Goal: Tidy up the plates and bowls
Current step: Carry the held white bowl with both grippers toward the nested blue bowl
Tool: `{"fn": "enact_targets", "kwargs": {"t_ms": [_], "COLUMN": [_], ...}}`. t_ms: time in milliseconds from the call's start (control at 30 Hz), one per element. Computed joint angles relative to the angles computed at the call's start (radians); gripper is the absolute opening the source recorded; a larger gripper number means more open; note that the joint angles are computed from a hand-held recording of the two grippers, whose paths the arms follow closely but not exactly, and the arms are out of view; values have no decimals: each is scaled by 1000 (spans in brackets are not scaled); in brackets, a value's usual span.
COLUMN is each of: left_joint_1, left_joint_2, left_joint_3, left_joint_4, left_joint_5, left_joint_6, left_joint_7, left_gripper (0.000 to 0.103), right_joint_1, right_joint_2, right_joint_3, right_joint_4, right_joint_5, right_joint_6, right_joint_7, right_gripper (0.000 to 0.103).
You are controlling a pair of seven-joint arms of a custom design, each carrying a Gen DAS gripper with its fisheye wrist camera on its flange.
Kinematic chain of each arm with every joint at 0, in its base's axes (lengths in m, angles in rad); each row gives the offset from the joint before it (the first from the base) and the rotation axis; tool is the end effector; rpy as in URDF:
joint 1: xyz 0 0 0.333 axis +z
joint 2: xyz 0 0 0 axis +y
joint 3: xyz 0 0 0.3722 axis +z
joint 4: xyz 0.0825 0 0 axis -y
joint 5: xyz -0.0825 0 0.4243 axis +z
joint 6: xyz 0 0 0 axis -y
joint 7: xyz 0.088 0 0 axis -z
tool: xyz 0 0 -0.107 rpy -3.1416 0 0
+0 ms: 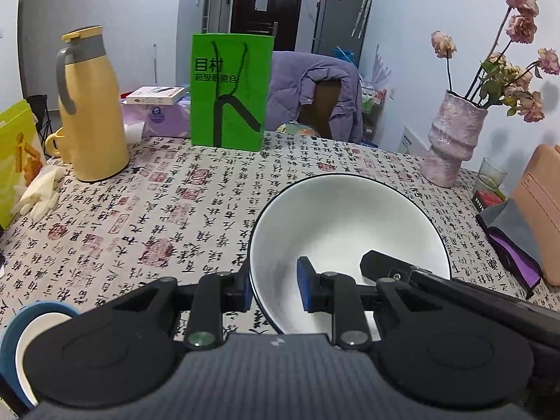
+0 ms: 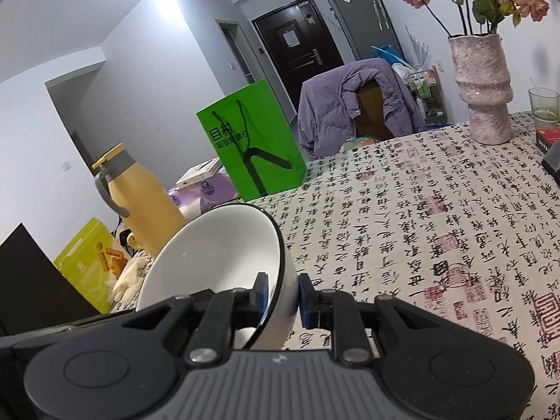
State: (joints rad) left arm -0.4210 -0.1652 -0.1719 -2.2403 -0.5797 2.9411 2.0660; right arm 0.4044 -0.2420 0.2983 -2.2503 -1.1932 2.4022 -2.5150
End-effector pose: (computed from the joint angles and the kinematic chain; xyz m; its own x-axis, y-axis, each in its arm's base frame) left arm 0.4858 -0.2909 0.5689 -0.5852 -0.8048 0.0987 -0.5525 0.3066 -0.7751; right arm 0.4071 0.3497 0.5425 -0.3952 -0.8124 -0.4288 -0.3397 0.5630 -0.7535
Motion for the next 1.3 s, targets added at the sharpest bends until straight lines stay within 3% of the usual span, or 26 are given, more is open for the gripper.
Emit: {"fn": "enact_targets", "kwargs": {"t_ms": [467,1300], "left_joint_1": [-11,-6], "left_joint_2": [-46,-112], "left_joint_3": [60,124], "left_joint_4": [-29,-75], "left_joint_5": [-122,-227], "left_joint_6": [-12,-18], "left_joint_7": [119,243], "left_gripper": [24,24], "right_joint_1": [52,150], "right_joint_2": [77,169], "right_joint_3": [-1,-24], "right_joint_4": [92,206], "right_joint_5": [-8,-41], "right_joint_6": [-49,-109], "right_joint_7": [-29,-42], "right_gripper": [19,19]}}
